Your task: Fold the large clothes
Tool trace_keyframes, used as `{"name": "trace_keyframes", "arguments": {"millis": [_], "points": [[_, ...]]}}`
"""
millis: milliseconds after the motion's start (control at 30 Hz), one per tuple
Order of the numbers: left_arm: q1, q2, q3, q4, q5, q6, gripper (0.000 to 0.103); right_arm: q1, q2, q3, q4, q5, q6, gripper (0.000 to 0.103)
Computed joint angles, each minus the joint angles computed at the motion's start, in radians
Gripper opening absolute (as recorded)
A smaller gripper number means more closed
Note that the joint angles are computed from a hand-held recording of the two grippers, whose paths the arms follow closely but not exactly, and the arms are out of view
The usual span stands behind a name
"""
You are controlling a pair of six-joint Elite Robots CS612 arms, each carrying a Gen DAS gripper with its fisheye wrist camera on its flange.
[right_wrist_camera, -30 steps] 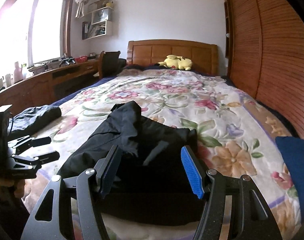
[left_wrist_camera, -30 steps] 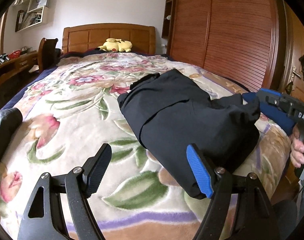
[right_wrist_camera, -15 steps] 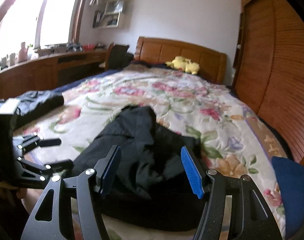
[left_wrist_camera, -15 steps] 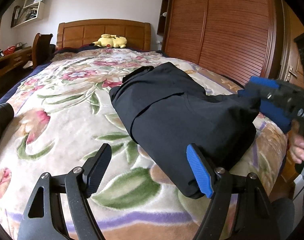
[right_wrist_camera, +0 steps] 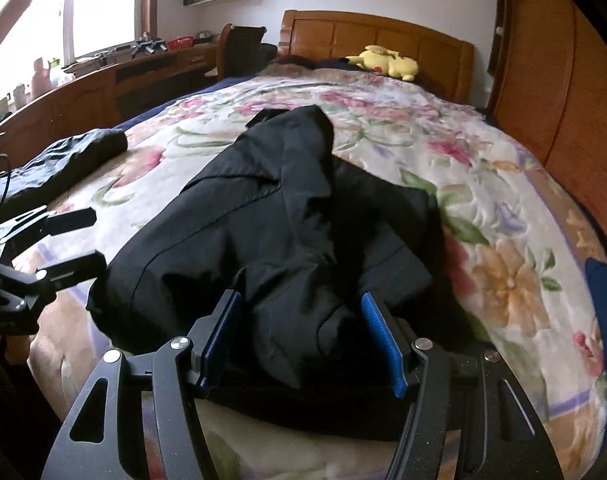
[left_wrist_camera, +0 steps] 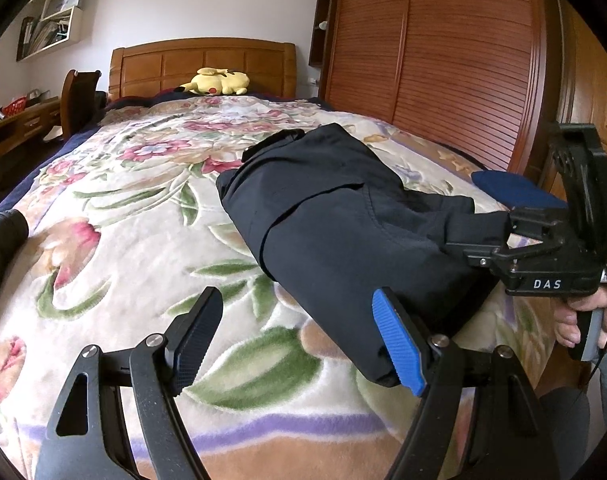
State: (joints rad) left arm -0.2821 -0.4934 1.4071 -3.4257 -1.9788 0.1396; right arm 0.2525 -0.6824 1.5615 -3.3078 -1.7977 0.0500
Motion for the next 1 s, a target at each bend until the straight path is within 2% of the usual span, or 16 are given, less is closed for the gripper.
{"name": "trace_keyframes", "arguments": {"millis": [33, 100, 167, 233, 433, 533, 667, 733, 800, 967, 1000], "points": [[0.0, 0.0, -0.001, 0.001, 0.001, -0.001, 0.078, -0.002, 0.0, -0.001, 0.004, 0.02, -0.006, 0.045], [0.0, 0.0, 0.0, -0.004, 0.003, 0.0, 0.078, -0.001, 0.0, 0.001, -0.009, 0.009, -0.026, 0.019], [0.0, -0.001, 0.004, -0.01, 0.003, 0.0, 0.078, -0.002, -0.004, 0.014, -0.052, 0.011, -0.056, 0.01], [0.001, -0.001, 0.005, -0.014, 0.001, -0.003, 0.078, 0.0, -0.008, 0.026, -0.111, 0.003, -0.076, 0.008], [0.001, -0.003, 0.007, -0.015, -0.004, 0.002, 0.078, 0.011, -0.027, 0.046, -0.226, -0.1, -0.127, 0.007], [0.001, -0.003, 0.007, -0.015, -0.006, 0.007, 0.078, 0.007, -0.031, 0.06, -0.247, -0.162, -0.124, 0.007], [0.002, -0.003, 0.007, -0.016, -0.01, 0.01, 0.078, -0.005, -0.017, 0.069, -0.202, -0.268, -0.084, 0.007], [0.001, -0.002, 0.006, -0.015, -0.01, 0.009, 0.078, -0.022, -0.007, 0.067, -0.125, -0.267, -0.034, 0.007], [0.001, -0.003, 0.006, -0.014, -0.01, 0.009, 0.078, -0.036, 0.0, 0.065, -0.077, -0.238, 0.008, 0.007], [0.001, -0.003, 0.006, -0.014, -0.01, 0.009, 0.078, -0.034, -0.005, 0.059, -0.073, -0.221, 0.034, 0.008], [0.001, -0.002, 0.006, -0.015, -0.01, 0.009, 0.078, -0.034, -0.009, 0.06, -0.073, -0.222, 0.041, 0.014]]}}
